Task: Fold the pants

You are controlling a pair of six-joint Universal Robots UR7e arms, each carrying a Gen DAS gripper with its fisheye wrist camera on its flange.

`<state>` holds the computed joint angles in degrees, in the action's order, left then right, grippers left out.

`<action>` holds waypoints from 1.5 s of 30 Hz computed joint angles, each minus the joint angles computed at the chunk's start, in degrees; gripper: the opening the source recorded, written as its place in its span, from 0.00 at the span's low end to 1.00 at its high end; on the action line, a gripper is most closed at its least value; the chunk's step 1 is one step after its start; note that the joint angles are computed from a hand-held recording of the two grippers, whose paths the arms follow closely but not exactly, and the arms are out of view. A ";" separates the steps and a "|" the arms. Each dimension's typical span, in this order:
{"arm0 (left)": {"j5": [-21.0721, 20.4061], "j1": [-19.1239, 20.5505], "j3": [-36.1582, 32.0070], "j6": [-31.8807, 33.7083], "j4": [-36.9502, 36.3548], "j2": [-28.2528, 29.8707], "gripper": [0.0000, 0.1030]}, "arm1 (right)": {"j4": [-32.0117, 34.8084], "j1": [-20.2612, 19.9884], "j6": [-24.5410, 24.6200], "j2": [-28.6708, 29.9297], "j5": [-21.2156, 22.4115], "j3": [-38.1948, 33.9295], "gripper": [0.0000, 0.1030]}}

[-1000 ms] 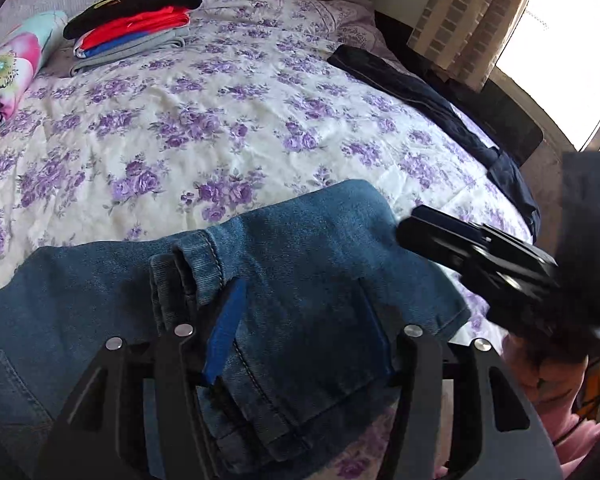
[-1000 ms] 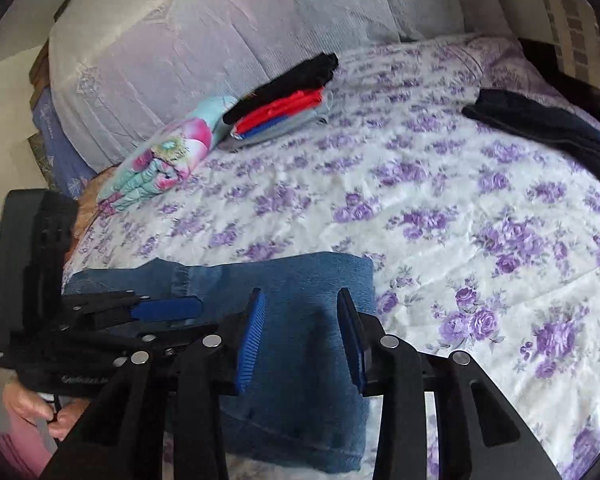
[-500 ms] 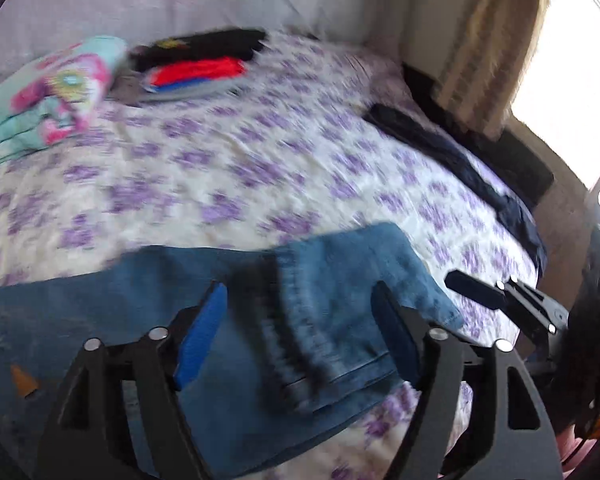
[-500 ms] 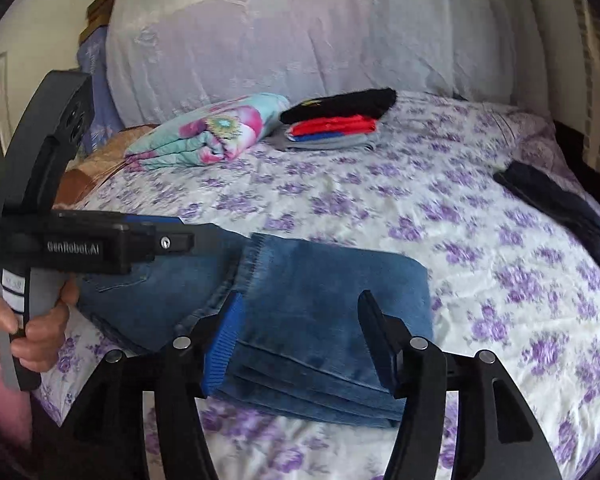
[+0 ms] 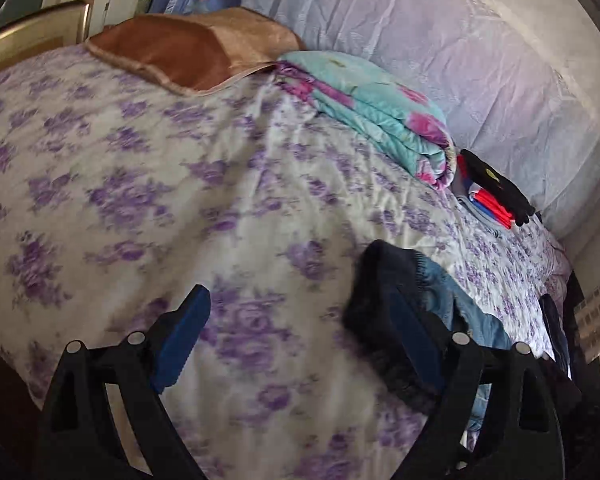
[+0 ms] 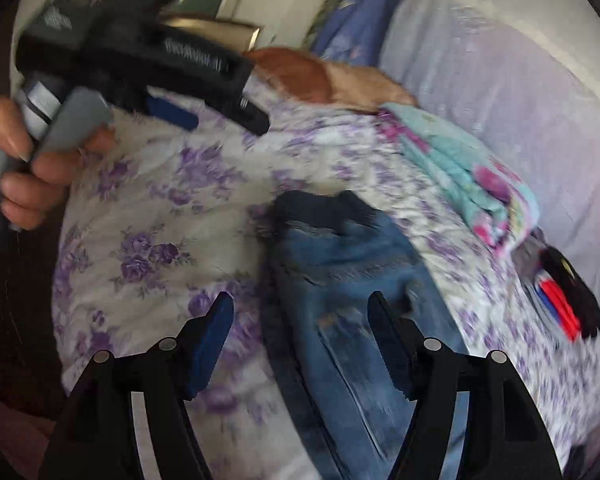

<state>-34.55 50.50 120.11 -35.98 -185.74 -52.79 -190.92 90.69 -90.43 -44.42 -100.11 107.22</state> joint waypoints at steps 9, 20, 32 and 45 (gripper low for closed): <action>-17.90 4.45 -2.30 6.46 -5.31 0.54 0.85 | -15.76 1.21 -9.98 9.25 -6.46 -3.88 0.30; -46.55 11.74 -10.42 8.27 0.01 4.94 0.92 | -27.58 -2.11 -5.61 6.39 4.42 3.51 0.21; -51.98 11.53 -13.65 8.51 -2.92 7.98 0.50 | -33.69 -4.62 -2.99 4.58 10.97 7.22 0.21; -57.52 0.91 -31.23 17.62 3.41 19.17 0.44 | -40.03 -14.84 25.86 -8.42 24.14 13.24 0.20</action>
